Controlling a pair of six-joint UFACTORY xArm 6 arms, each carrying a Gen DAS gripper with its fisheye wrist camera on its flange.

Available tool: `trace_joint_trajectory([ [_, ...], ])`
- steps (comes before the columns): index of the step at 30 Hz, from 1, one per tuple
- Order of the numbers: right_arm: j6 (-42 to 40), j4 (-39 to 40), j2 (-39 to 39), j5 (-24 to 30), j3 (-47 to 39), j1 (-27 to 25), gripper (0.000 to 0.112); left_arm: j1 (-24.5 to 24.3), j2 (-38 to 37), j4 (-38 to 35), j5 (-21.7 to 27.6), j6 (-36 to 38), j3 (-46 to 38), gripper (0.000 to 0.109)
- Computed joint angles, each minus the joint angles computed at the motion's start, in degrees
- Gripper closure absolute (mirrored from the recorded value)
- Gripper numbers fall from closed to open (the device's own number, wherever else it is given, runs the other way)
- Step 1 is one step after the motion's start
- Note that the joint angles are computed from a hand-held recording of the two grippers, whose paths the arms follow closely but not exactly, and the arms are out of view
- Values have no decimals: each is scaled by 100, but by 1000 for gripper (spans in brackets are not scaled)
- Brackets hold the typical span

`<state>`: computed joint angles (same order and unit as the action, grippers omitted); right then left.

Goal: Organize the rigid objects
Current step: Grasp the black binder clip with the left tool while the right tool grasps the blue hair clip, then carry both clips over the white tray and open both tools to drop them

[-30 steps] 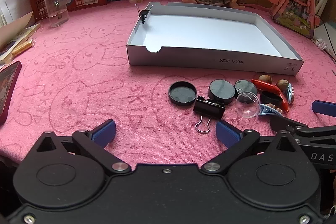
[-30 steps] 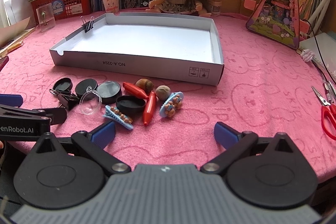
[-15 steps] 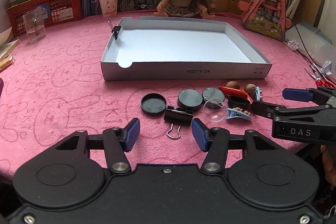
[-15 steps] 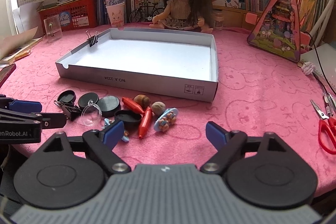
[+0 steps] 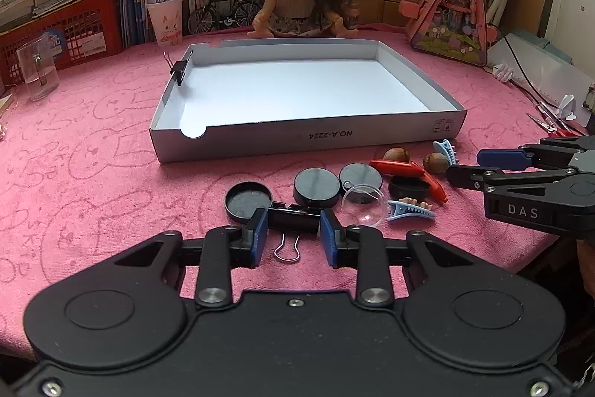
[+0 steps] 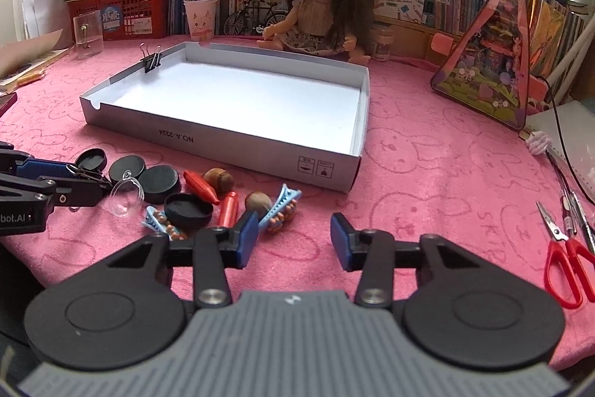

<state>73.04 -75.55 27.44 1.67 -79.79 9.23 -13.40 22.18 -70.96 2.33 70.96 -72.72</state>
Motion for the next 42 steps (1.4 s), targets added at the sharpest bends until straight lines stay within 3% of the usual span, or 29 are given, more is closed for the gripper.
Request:
trace_joint_trajectory([
  [7,466,-336,133,27,-199,-6,67,-30,126,97,-88,-109,-82,77],
  [18,722,-388,488,-27,-633,10,68,-112,314,-942,-235,943,-386,73],
  [20,980,-630,527,-19,-707,13,69,-114,316,-1198,-225,1200,-415,78],
  [23,1194,-819,533,-33,-731,16,77,-106,285,-1144,-231,1082,-377,78],
  [24,1145,-764,518,-31,-708,23,85,-91,257,-997,-209,885,-342,78],
  [27,705,-220,456,-136,-571,14,98,-51,162,-1148,-165,958,-329,79],
  [30,378,192,404,-210,-474,16,99,-18,67,-1605,-175,1353,-398,79],
  [33,511,87,337,-249,-464,15,99,38,-2,-1803,-133,1456,-490,79],
  [38,1097,-521,236,-235,-584,21,99,127,129,-1068,-90,661,-765,79],
  [42,1017,-374,253,-194,-701,-1,99,187,438,-31,-151,-418,-1136,79],
])
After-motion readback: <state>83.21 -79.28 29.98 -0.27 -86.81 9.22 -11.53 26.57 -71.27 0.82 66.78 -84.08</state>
